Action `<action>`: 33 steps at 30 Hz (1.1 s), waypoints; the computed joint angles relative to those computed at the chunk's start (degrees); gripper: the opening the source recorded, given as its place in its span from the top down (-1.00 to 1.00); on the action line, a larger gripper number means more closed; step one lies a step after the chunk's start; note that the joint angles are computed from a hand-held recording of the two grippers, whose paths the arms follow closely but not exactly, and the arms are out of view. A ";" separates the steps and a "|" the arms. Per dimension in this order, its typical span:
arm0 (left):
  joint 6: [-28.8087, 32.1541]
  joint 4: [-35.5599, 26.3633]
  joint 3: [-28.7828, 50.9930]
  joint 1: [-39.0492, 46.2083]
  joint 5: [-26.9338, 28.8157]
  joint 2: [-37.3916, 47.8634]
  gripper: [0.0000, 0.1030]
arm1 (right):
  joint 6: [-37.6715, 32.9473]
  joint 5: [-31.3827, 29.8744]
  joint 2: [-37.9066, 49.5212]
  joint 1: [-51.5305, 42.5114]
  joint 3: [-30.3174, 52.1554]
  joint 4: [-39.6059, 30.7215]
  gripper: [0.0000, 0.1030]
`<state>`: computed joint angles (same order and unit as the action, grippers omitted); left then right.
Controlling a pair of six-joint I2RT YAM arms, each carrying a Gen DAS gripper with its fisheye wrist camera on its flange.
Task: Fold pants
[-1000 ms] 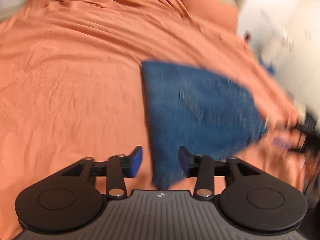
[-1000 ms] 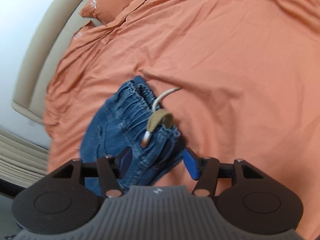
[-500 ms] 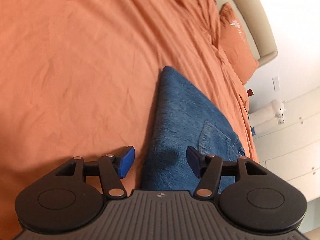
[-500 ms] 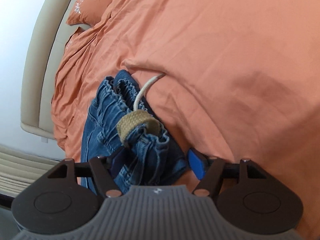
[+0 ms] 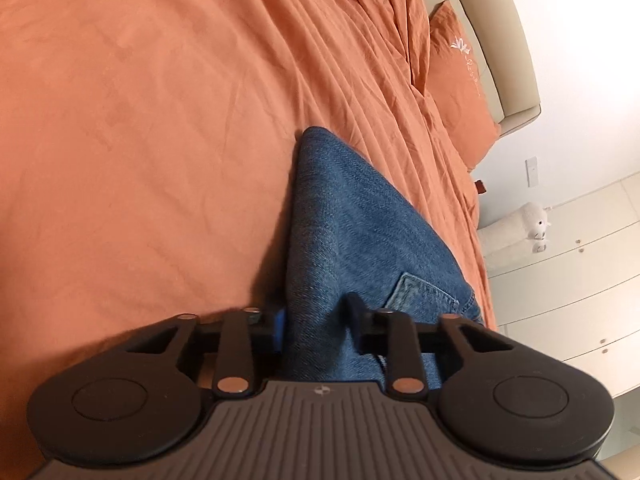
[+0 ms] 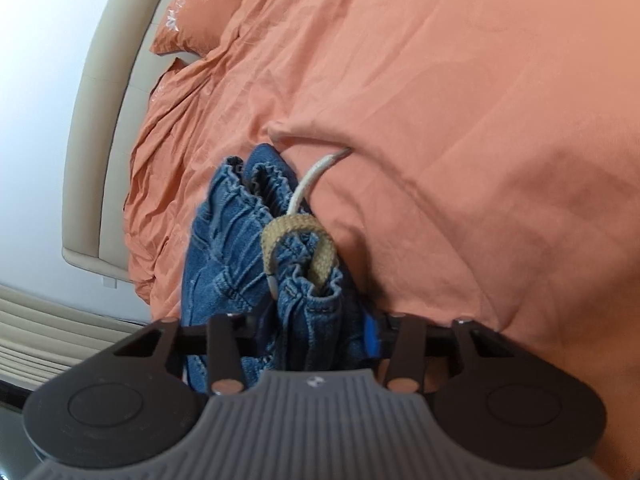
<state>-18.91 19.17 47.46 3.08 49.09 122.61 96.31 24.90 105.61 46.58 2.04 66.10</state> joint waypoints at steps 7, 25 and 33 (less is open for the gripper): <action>7.13 -4.20 -4.06 -1.67 -4.73 -10.35 0.78 | -4.36 4.25 -23.34 3.25 3.88 -29.51 0.49; 34.29 -44.89 5.16 16.43 -1.02 -32.19 0.82 | -17.49 6.68 -26.69 10.87 35.35 -62.37 0.54; 50.22 -63.81 20.35 34.16 1.36 -27.99 0.82 | -22.92 1.80 -7.09 12.52 55.28 -56.78 0.54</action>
<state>31.30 -44.64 67.80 37.24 50.45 94.61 73.39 26.69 98.51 59.10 57.33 9.32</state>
